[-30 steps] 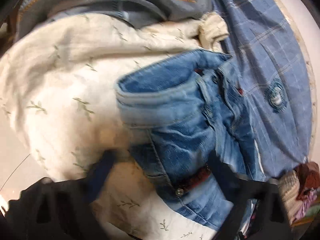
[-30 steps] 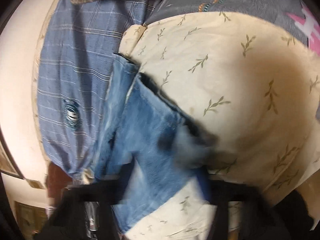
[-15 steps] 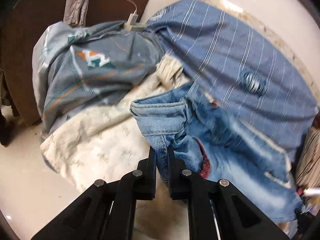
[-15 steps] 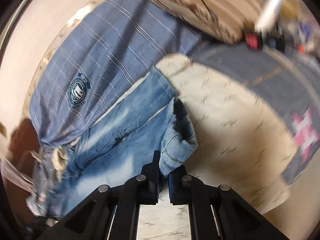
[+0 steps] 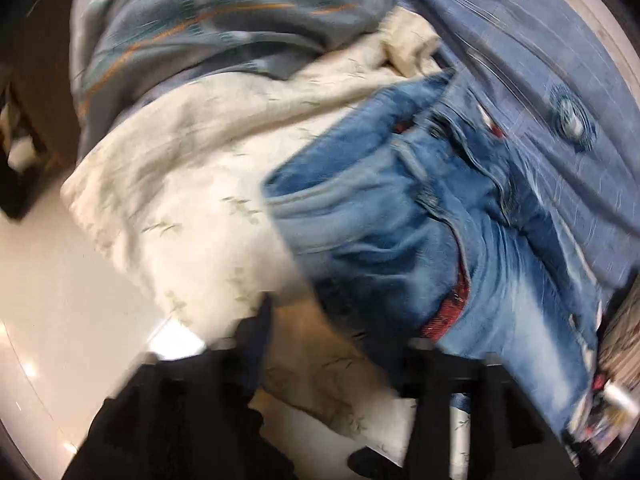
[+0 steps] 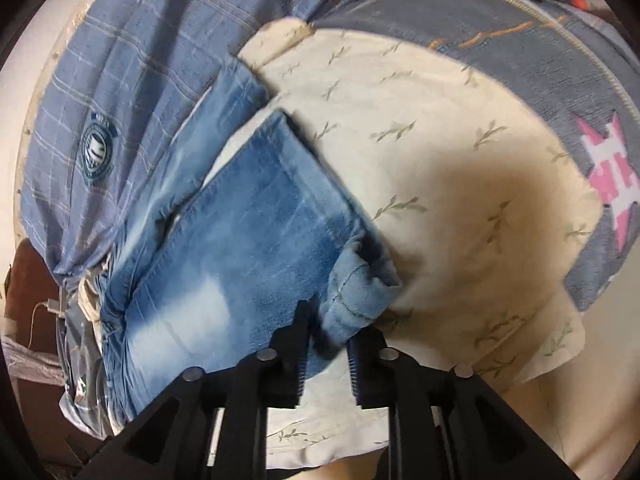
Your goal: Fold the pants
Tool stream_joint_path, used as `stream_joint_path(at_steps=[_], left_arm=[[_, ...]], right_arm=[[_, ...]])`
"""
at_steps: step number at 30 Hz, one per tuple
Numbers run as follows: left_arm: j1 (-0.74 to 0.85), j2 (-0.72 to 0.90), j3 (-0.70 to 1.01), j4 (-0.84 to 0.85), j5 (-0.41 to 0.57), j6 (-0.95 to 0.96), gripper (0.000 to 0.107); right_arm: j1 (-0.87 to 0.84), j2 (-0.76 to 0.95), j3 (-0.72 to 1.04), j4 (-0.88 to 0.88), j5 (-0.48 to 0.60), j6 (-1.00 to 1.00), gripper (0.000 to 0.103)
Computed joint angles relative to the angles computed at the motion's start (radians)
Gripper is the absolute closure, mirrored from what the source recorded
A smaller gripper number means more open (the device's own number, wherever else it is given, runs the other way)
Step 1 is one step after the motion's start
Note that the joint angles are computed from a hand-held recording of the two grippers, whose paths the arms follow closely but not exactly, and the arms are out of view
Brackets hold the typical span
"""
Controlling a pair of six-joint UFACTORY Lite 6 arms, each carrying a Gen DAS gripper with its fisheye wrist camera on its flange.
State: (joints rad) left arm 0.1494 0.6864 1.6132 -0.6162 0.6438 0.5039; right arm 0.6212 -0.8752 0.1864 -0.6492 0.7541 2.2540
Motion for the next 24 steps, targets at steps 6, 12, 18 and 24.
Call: stream_joint_path(at_steps=[6,12,18,24], left_arm=[[0.058,-0.156,-0.067,-0.174,-0.068,0.149,0.043],[-0.050,-0.196,-0.086,-0.362,-0.088,0.413,0.034],[-0.210,-0.042,-0.020,-0.069,-0.172,0.249,0.034],[-0.215,0.092,0.135,0.123,-0.070,0.065,0.028]], right_arm=[[0.367,-0.014,0.163,-0.055,0.553,0.199,0.039],[0.211,0.062,0.293,-0.217,0.416,0.008,0.031],[-0.263,0.267,0.220,-0.239,-0.212,-0.190,0.031],[-0.393,0.348,0.169,-0.102,-0.358,-0.313,0.030]])
